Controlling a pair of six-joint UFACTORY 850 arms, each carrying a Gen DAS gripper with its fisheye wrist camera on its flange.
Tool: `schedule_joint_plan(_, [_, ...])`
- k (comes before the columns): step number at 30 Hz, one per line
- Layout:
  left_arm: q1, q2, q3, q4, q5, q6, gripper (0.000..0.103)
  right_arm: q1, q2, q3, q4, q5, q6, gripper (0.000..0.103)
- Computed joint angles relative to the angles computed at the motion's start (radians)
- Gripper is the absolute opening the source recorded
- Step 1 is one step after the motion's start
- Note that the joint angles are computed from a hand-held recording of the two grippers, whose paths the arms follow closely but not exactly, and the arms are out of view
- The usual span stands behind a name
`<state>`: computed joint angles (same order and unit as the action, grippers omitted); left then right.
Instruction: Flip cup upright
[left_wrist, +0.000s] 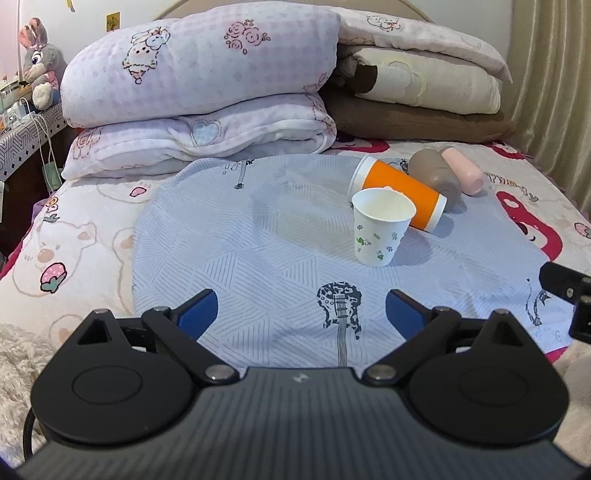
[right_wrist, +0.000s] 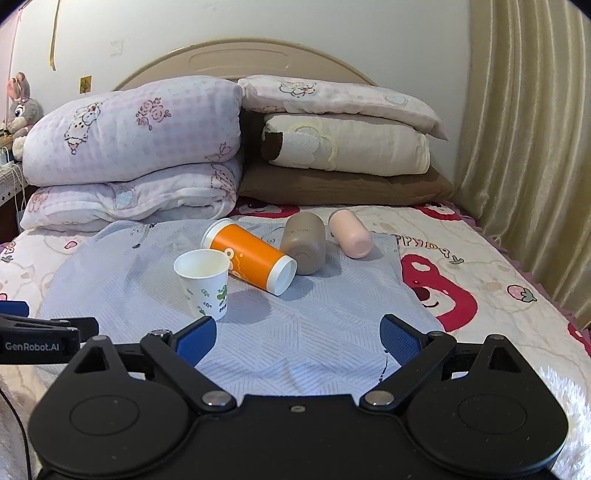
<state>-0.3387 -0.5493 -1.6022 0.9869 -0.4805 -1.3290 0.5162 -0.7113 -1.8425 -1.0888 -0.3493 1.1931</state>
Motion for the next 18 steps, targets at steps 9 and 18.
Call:
schedule_joint_plan(9, [0.002,0.005,0.006,0.015,0.011,-0.031,0.101,0.003,-0.015,-0.017,0.024,-0.038,-0.008,0.097])
schedule_joint_plan(18, [-0.001,-0.003,-0.009,-0.021,-0.006,0.007,0.101,0.006,-0.032,-0.044,0.071,-0.086,-0.038,0.097])
